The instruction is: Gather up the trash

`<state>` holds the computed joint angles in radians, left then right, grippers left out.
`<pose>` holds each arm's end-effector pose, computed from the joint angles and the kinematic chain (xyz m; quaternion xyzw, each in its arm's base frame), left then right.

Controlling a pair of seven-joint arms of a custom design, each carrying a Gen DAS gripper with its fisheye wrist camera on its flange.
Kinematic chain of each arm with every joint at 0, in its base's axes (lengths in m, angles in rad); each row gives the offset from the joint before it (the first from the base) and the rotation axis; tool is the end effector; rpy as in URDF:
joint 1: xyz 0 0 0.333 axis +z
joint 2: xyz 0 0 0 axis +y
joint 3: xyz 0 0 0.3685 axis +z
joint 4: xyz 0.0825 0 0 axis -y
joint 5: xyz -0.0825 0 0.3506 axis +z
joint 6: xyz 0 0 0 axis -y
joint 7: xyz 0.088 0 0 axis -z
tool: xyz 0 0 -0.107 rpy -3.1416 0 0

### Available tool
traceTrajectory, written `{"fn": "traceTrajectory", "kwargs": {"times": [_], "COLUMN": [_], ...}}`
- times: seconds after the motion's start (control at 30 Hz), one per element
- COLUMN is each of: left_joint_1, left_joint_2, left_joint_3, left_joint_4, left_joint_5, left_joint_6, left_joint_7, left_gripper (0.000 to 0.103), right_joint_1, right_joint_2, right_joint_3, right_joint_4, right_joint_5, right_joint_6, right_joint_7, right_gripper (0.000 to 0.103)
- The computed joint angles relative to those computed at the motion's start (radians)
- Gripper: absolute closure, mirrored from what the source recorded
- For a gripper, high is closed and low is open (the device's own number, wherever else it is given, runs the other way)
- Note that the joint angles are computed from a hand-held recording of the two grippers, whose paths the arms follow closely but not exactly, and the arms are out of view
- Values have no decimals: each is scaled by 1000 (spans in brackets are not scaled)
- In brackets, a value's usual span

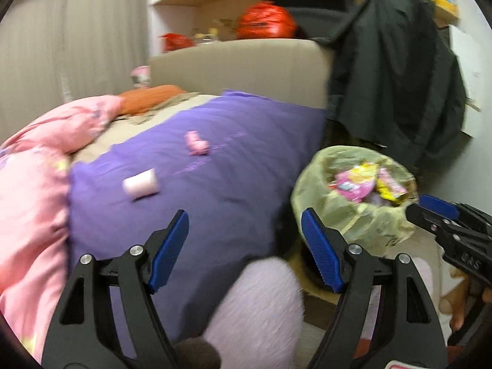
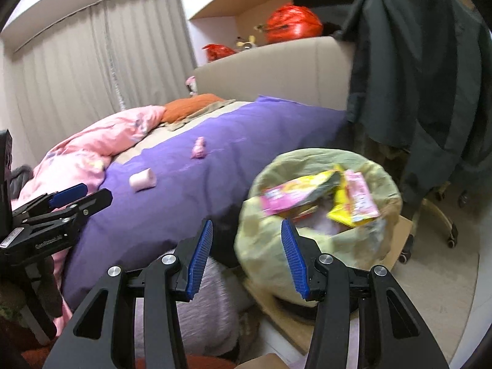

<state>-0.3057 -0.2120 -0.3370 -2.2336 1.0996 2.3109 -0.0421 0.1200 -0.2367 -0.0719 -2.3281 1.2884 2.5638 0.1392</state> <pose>0.3847 -0.2817 0.5595 -0.7051 0.5288 -0.2545 0.3981 0.4610 0.0049 0.5424 -0.7545 0.4481 -0.1407 0.4584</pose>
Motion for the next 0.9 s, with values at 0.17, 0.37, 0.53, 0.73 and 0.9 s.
{"fn": "traceTrajectory", "kwargs": {"times": [0.17,0.37,0.53,0.73,0.9], "left_joint_1": [-31,-32,-32,-30,-31], "left_joint_2": [-52,-96,-112,-123,-124], "left_joint_3": [-22,-30,-38,-44,-46], "left_joint_4": [-52,-83,-90,-92,-91], "left_joint_5": [-27,-52,-46,-55,-54], "left_joint_6": [-68,-61,-58,-68,-71], "left_joint_7": [-14,-27,-41,-51,-52], "left_gripper": [31,31,31,31,31], "right_joint_1": [29,50,71,81,85], "right_joint_2": [-91,-134,-159,-168,-173], "right_joint_3": [29,31,24,18,20], "right_joint_4": [-84,-131,-148,-147,-153], "right_joint_5": [14,-4,5,17,20], "right_joint_6": [56,91,114,119,130], "right_joint_7": [-44,-16,-38,-53,-63], "right_gripper": [59,59,59,59,59]}}
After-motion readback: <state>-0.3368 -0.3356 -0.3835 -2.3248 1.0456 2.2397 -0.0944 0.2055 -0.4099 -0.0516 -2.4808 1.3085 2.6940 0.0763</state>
